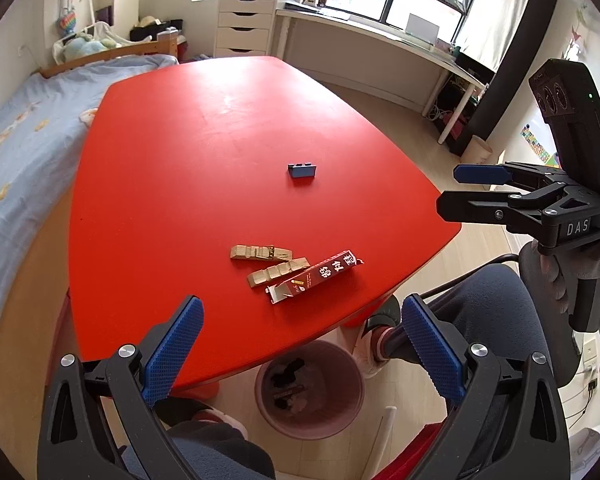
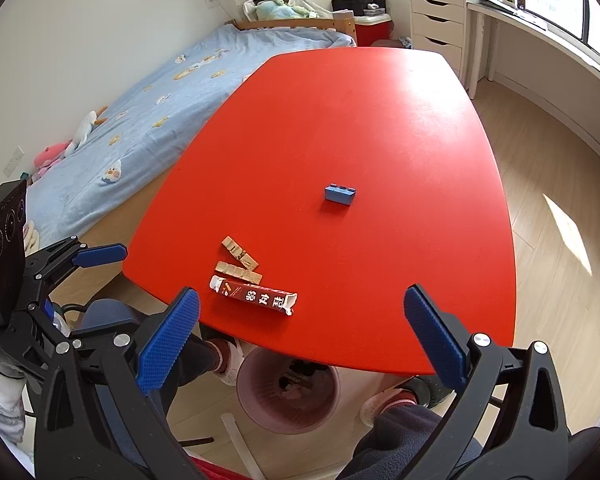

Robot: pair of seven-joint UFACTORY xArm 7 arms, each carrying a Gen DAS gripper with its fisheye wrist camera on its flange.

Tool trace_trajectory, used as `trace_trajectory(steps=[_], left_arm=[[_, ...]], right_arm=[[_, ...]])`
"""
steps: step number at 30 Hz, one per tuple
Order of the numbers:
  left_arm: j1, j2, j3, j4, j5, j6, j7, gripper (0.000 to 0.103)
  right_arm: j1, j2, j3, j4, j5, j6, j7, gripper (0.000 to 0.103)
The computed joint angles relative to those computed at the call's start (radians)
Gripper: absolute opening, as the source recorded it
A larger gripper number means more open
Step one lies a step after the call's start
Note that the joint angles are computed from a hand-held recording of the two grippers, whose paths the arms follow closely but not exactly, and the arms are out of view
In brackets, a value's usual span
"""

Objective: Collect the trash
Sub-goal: 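Move both tools back over the table toward the wrapper and blue block, then grasp the red printed wrapper with the left tool while the right tool grasps the blue block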

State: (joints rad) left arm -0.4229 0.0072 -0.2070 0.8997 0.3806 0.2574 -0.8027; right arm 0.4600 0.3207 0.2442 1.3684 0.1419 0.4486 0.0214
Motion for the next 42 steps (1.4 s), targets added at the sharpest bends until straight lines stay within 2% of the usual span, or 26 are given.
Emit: trace_trajectory(steps=[8,13,19,24,27,35,38,42], left_arm=[[0.005,0.106,-0.012,0.093,-0.208,-0.015,0.405,0.095],[0.048,0.165,-0.064,0.145,-0.435,-0.012,0.715,0.095],[0.081,0.221,-0.11,0.196,-0.615,0.016,0.983,0.095],[0.073,0.251,-0.111,0.213,-0.666,0.017,1.076,0.094],[0.074,0.269,-0.111,0.225,-0.688,0.03,1.112,0.08],[0.058,0.305,-0.09,0.259,-0.669,0.049,1.135,0.067],[0.049,0.314,-0.083,0.27,-0.648,0.062,1.132,0.057],[0.045,0.327,-0.08,0.288,-0.63,0.074,1.133,0.056]], right_arm=[[0.048,0.17,-0.055,0.234,-0.098,0.101,0.09,0.1],[0.074,0.314,-0.08,0.428,-0.135,0.192,0.137,0.1],[0.1,0.474,-0.114,0.654,-0.156,0.297,0.2,0.1],[0.117,0.599,-0.132,0.839,-0.158,0.391,0.241,0.1],[0.124,0.659,-0.139,0.929,-0.158,0.438,0.251,0.1],[0.137,0.762,-0.156,1.089,-0.154,0.51,0.266,0.1],[0.144,0.796,-0.161,1.147,-0.152,0.537,0.27,0.088],[0.149,0.819,-0.167,1.179,-0.151,0.548,0.272,0.081]])
